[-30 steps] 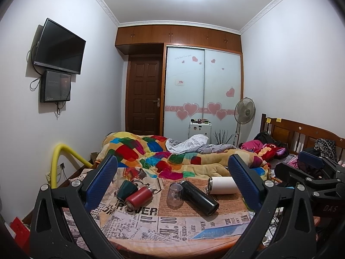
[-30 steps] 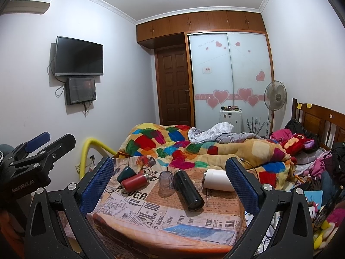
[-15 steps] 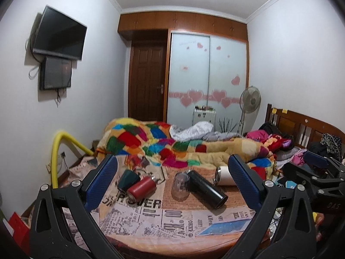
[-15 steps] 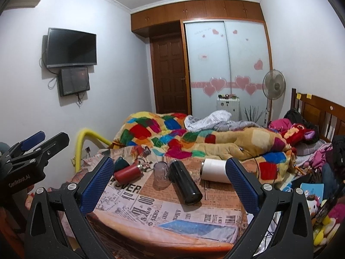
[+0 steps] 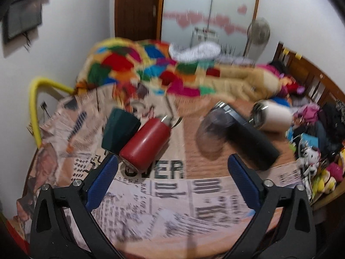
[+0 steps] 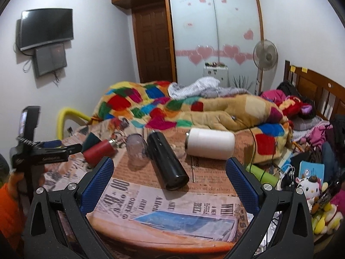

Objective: Flip cup upright

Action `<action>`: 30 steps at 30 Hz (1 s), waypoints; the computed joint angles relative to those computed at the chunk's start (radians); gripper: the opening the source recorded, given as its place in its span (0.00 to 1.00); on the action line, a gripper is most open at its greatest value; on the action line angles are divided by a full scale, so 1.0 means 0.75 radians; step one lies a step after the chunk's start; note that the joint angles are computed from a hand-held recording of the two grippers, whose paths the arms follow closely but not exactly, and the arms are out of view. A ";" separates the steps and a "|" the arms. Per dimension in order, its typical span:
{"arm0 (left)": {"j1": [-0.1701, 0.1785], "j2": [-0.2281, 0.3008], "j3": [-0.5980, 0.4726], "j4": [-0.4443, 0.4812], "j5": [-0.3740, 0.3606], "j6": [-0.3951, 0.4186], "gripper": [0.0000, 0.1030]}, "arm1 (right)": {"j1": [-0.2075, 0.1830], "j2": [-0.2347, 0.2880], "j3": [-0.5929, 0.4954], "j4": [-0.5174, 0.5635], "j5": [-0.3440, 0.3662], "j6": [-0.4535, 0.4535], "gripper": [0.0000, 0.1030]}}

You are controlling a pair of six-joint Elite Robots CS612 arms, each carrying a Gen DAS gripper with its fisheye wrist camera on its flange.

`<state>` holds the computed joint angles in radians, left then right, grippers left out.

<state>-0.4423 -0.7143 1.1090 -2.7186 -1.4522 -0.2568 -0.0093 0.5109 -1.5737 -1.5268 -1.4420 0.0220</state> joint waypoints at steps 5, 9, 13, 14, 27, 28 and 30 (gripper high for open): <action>0.049 0.130 -0.216 0.219 -0.108 0.068 0.85 | 0.002 -0.012 0.055 0.029 -0.021 0.012 1.00; 0.065 0.197 -0.339 0.348 -0.146 0.111 0.79 | 0.004 -0.018 0.087 0.043 -0.025 0.015 1.00; 0.067 0.245 -0.440 0.466 -0.159 0.177 0.78 | 0.008 -0.024 0.119 0.037 -0.020 0.013 1.00; 0.068 0.262 -0.474 0.514 -0.172 0.197 0.78 | 0.009 -0.025 0.121 0.040 -0.018 0.011 1.00; 0.065 0.402 -0.740 0.849 -0.244 0.213 0.72 | 0.014 -0.023 0.138 0.058 -0.006 -0.010 1.00; 0.061 0.404 -0.737 0.850 -0.232 0.214 0.72 | 0.014 -0.024 0.138 0.060 -0.006 -0.011 1.00; 0.055 0.399 -0.713 0.828 -0.219 0.211 0.65 | 0.015 -0.025 0.139 0.061 -0.009 -0.013 1.00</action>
<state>-0.4008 -0.4147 0.5746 -2.0978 -1.6166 -0.0984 0.0020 0.4919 -1.4696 -1.4806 -1.4489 0.0124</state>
